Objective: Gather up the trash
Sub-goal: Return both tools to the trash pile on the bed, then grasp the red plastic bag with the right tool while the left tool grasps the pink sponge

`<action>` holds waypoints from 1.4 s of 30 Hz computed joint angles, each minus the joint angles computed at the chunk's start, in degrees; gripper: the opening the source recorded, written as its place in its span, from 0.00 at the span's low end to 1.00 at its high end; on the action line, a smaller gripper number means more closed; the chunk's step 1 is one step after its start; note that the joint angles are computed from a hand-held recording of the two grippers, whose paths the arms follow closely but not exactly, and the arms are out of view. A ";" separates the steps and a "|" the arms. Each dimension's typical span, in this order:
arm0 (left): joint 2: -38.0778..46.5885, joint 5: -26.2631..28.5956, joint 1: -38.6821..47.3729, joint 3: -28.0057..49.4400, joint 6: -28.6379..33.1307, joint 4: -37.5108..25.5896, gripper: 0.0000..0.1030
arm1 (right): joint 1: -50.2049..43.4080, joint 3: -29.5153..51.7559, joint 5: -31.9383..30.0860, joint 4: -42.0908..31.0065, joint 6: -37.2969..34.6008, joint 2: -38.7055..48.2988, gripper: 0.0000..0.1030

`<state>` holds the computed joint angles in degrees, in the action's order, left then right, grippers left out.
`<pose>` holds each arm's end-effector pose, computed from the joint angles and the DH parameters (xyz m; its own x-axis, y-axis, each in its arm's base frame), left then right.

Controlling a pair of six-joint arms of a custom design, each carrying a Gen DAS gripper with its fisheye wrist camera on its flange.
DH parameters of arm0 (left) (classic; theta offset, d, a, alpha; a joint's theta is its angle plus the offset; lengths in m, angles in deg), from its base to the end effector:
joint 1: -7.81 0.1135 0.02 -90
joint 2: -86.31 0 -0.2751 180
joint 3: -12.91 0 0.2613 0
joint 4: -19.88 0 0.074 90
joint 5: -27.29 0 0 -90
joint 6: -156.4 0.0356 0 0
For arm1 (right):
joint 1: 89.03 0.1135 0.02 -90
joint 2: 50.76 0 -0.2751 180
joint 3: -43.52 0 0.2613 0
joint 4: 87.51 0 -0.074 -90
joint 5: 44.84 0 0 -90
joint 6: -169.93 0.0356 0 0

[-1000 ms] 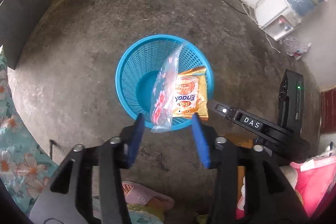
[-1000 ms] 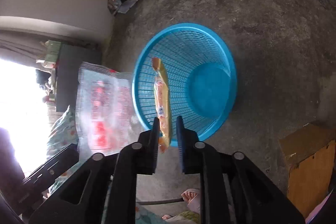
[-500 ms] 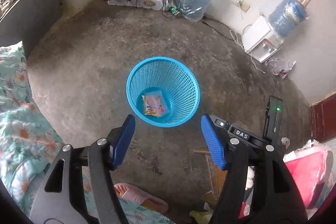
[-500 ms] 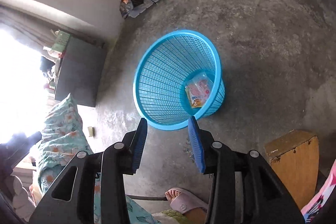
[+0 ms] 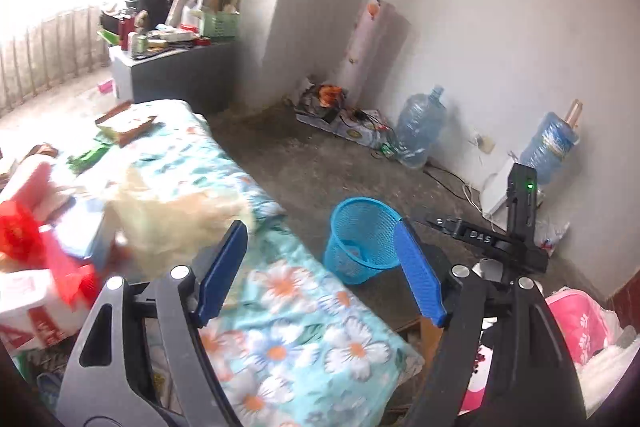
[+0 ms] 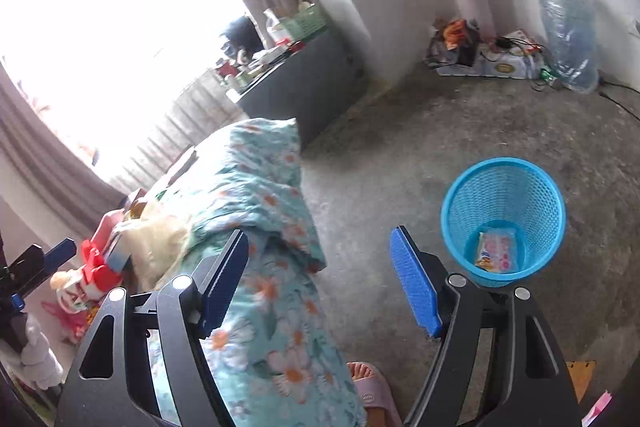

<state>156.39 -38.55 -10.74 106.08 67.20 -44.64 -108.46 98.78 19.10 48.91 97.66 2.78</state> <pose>0.2290 -0.0922 0.4042 -0.6192 0.2212 -0.7535 0.5899 0.7644 -0.2603 0.1906 -0.0507 0.2719 -0.6024 0.5026 -0.6201 0.1824 0.8430 0.5060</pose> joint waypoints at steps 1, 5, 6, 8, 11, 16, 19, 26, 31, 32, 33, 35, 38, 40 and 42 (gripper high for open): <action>-2.41 1.66 4.00 -1.02 1.33 -0.90 0.69 | 2.32 1.07 0.46 -1.27 0.40 -0.68 0.69; -8.09 13.05 23.71 -1.72 7.36 -5.99 0.69 | 15.86 6.23 4.83 -3.89 5.45 -1.37 0.69; -7.99 16.57 29.02 -1.48 9.72 -7.03 0.69 | 19.49 7.97 6.08 -4.00 6.56 -0.45 0.69; -8.39 22.71 38.59 -1.33 14.23 -9.84 0.69 | 27.69 11.95 8.99 -4.09 8.91 2.09 0.69; -7.08 30.31 50.31 -0.14 20.82 -14.18 0.69 | 36.24 18.91 9.20 -2.64 10.62 9.59 0.69; -0.49 37.04 61.75 4.97 26.38 -18.63 0.69 | 46.21 34.66 7.96 -3.45 9.65 25.84 0.69; 7.27 39.86 64.97 11.69 26.65 -22.63 0.69 | 50.07 47.00 8.55 -8.25 6.58 36.26 0.67; 23.72 37.30 64.46 27.59 27.25 -30.31 0.69 | 54.01 75.42 10.41 -24.89 -1.50 58.02 0.56; 31.09 35.51 61.80 35.85 25.79 -33.34 0.68 | 55.48 94.22 13.74 -37.24 -6.91 70.52 0.49; 31.32 34.99 61.13 35.91 25.50 -32.64 0.68 | 55.71 97.19 14.22 -39.38 -7.56 72.41 0.47; 31.72 34.52 60.60 36.15 25.36 -32.08 0.68 | 56.02 100.21 15.00 -41.43 -7.98 74.18 0.43; 32.15 33.58 59.48 36.33 25.34 -31.39 0.68 | 56.52 103.87 16.79 -44.07 -8.59 76.37 0.35; 32.87 31.81 57.59 37.17 25.13 -30.79 0.68 | 56.88 105.31 18.23 -45.24 -8.92 77.35 0.21; 33.79 30.32 56.05 38.58 24.96 -30.59 0.68 | 56.81 103.24 17.97 -44.07 -9.15 76.31 0.15; 35.72 28.61 54.33 41.68 24.93 -31.67 0.68 | 56.85 101.49 18.37 -42.81 -9.25 75.43 0.13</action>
<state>192.11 -9.94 43.59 147.76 92.13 -76.32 -51.61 200.28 37.48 6.10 88.41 78.21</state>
